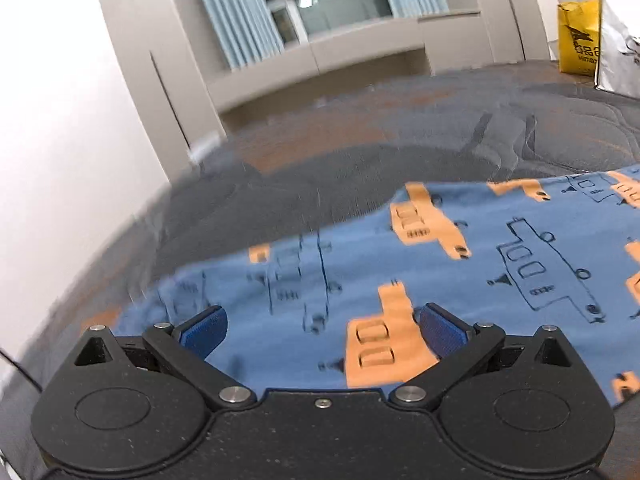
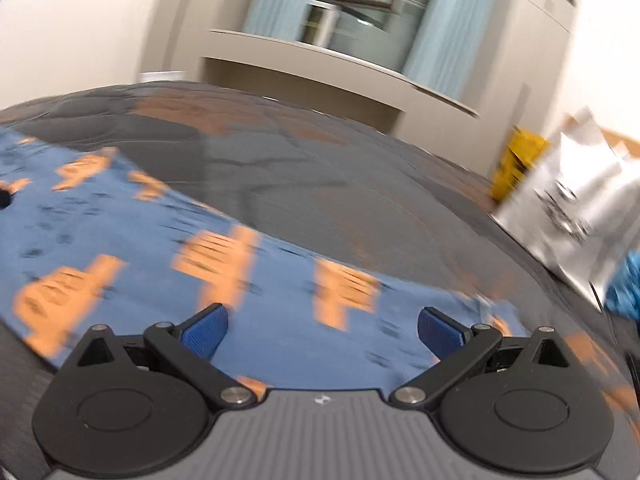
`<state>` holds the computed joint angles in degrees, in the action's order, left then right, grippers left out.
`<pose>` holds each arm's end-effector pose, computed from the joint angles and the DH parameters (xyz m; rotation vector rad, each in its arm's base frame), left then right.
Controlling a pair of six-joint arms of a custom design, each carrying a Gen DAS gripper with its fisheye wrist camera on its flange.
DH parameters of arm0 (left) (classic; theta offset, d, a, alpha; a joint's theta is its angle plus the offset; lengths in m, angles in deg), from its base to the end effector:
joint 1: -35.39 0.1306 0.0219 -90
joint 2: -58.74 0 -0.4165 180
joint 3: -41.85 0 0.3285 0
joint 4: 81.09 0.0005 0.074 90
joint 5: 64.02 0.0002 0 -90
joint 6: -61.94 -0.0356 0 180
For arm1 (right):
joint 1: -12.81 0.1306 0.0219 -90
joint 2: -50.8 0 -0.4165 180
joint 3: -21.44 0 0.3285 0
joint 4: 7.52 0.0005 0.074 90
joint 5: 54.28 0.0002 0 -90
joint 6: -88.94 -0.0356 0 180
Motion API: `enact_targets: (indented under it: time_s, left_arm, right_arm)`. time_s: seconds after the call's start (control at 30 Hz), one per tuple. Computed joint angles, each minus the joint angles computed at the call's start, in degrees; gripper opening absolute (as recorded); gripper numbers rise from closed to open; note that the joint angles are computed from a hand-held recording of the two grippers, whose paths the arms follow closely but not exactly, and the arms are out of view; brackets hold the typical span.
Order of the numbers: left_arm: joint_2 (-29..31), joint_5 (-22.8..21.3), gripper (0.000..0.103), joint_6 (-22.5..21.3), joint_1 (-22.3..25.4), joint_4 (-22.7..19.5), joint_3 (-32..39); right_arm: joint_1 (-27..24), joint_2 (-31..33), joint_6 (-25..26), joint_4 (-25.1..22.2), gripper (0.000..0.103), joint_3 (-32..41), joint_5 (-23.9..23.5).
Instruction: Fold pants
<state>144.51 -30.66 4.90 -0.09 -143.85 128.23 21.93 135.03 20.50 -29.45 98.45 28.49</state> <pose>0.3127 -0.1870 0.4666 -0.2375 2.1336 0.6515 0.3956 0.0675 0.4503 -0.6228 1.9795 -0.0017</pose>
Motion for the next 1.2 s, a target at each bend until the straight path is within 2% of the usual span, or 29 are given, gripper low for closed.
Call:
enact_targets:
  time_s: [0.07,0.1,0.13,0.2,0.23,0.3,0.33,0.43,0.5,0.53,0.57,0.67,0.7,0.77,0.87,0.93,1.0,1.07,1.1,1.17,1.2]
  left_arm:
    - [1.4,-1.0,0.102,2.7,-0.6,-5.1,2.7]
    - [2.7,-1.4,0.102,6.2,-1.0,-9.5,5.4]
    - [3.3,-1.6,0.102,7.4,-1.6,-11.1,7.4]
    - [3.6,-1.4,0.102,3.4,-2.7,-7.1,9.6]
    - [4.1,-0.6,0.103,1.1,-3.2,-4.5,10.7]
    - [6.2,4.0,0.103,-4.2,-3.4,2.2,13.4]
    - [7.3,6.5,0.103,-5.9,-3.3,4.6,14.7]
    - [12.3,15.0,0.103,-9.2,-3.1,10.2,20.3]
    - [16.3,19.9,0.103,-12.3,-2.8,13.9,24.4]
    - [18.3,22.3,0.103,-14.3,-2.6,15.4,26.4]
    - [20.8,25.1,0.103,-16.4,-2.3,16.1,29.2]
    - [27.5,32.3,0.103,-19.8,-1.6,14.6,37.2]
    - [29.8,34.5,0.103,-20.7,-1.3,13.6,39.9]
    - [33.5,37.2,0.102,-21.7,-1.1,11.7,44.3]
    - [38.2,36.4,0.103,-20.8,-1.0,5.8,50.5]
    - [37.4,37.9,0.103,-19.4,-0.4,7.4,48.5]
    - [37.2,40.7,0.103,-16.2,0.6,7.1,48.4]
    - [36.8,41.1,0.103,-15.3,1.0,7.2,48.3]
    - [36.7,40.9,0.103,-15.0,1.0,6.8,48.5]
    - [35.6,40.7,0.102,-13.5,1.1,7.2,47.7]
    - [36.8,41.7,0.102,-12.8,1.4,7.0,50.2]
  right_arm:
    - [-3.1,0.2,-0.5,0.3,0.103,0.1,-1.3]
    - [-4.3,-0.1,-0.4,1.9,0.103,-0.6,-1.3]
    - [-5.8,-0.9,-0.6,4.6,0.103,-2.1,-1.3]
    - [-9.7,-1.8,-2.6,7.0,0.103,-3.5,-4.0]
    - [-11.9,-1.3,-3.9,5.7,0.103,-2.9,-6.5]
    - [-14.2,1.2,-4.0,0.1,0.103,-0.3,-8.8]
    - [-15.4,2.0,-4.7,-0.3,0.103,-0.1,-10.3]
    - [-20.1,1.4,-8.4,1.1,0.103,-1.0,-18.8]
    - [-23.1,1.0,-10.3,0.7,0.103,-1.1,-22.2]
    - [-24.6,1.2,-11.1,-1.3,0.103,-0.2,-24.7]
    - [-26.7,1.7,-11.7,-4.4,0.103,1.1,-29.6]
    - [-30.9,5.2,-11.4,-16.2,0.103,6.4,-42.8]
    - [-31.7,6.5,-11.0,-19.4,0.102,7.8,-45.9]
    - [-32.0,8.1,-10.6,-23.0,0.101,9.6,-48.5]
    - [-31.0,8.8,-15.0,-20.4,0.098,9.2,-48.2]
    - [-30.4,8.9,-19.9,-16.2,0.094,8.3,-47.3]
    - [-29.9,8.9,-28.0,-9.5,0.093,6.4,-47.0]
    - [-29.4,8.3,-33.8,-3.3,0.078,4.2,-45.2]
    - [-28.9,8.1,-35.3,-1.5,0.072,3.6,-43.6]
    - [-28.4,7.8,-37.5,1.2,0.049,2.6,-40.7]
    - [-28.1,7.9,-37.3,1.5,0.043,2.6,-39.1]
